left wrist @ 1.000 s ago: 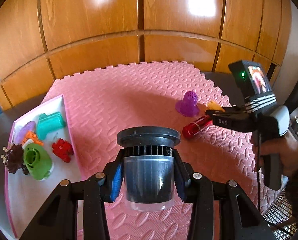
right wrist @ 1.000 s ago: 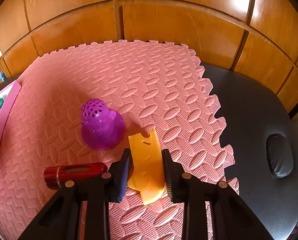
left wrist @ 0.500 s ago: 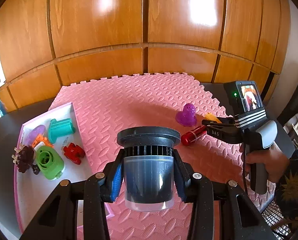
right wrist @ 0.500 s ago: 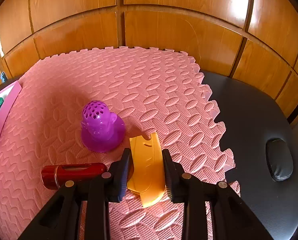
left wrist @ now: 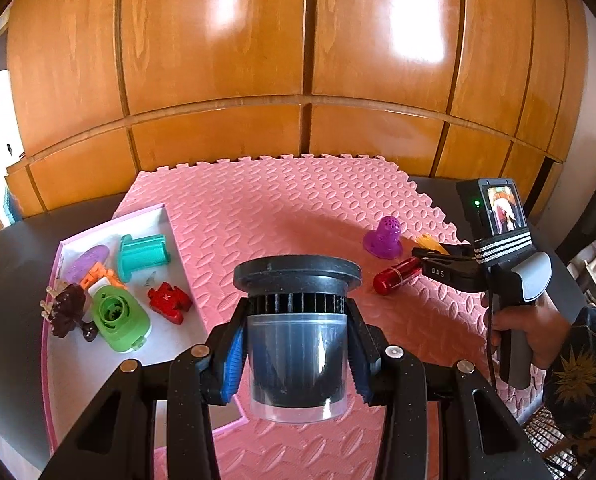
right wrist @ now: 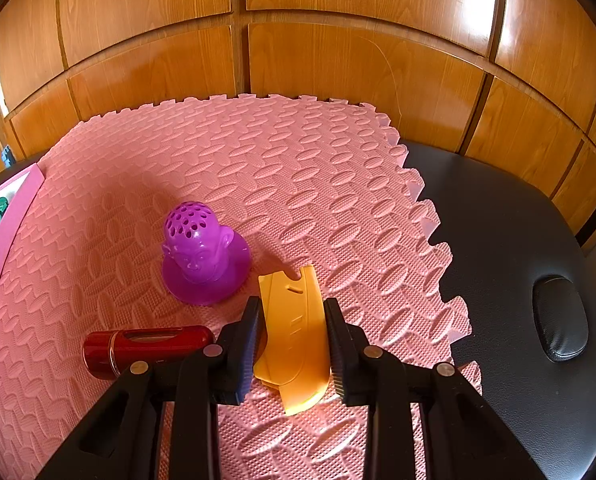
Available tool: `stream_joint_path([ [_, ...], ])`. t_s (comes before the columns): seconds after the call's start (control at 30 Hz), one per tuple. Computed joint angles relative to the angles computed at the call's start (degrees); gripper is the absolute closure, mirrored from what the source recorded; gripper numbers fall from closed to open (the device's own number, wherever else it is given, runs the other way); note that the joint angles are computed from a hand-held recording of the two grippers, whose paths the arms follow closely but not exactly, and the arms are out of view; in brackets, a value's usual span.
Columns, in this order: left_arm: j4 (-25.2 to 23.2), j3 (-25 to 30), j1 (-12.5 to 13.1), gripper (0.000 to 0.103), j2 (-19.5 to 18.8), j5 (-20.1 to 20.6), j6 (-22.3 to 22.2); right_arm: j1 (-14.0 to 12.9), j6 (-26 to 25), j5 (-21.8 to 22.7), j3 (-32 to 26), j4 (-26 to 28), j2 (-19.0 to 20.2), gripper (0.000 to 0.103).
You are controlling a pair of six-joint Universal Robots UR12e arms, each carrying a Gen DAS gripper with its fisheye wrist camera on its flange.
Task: Organize rigid objects
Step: 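Lift the canister with the left gripper while the right gripper holds the yellow piece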
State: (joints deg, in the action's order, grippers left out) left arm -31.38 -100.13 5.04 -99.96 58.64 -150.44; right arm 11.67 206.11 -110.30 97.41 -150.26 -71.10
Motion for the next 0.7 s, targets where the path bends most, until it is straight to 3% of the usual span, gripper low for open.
stream_joint_path([
  [0.47,1.1,0.1,2.4,0.059,-0.1,1.0,-3.2,0.1,0.2,-0.2,0.0,0.1,0.0,0.073],
  [0.7,1.0,1.8,5.7,0.059,-0.9,1.0,-9.0,0.1,0.2,-0.4,-0.1,0.2,0.0,0.073],
])
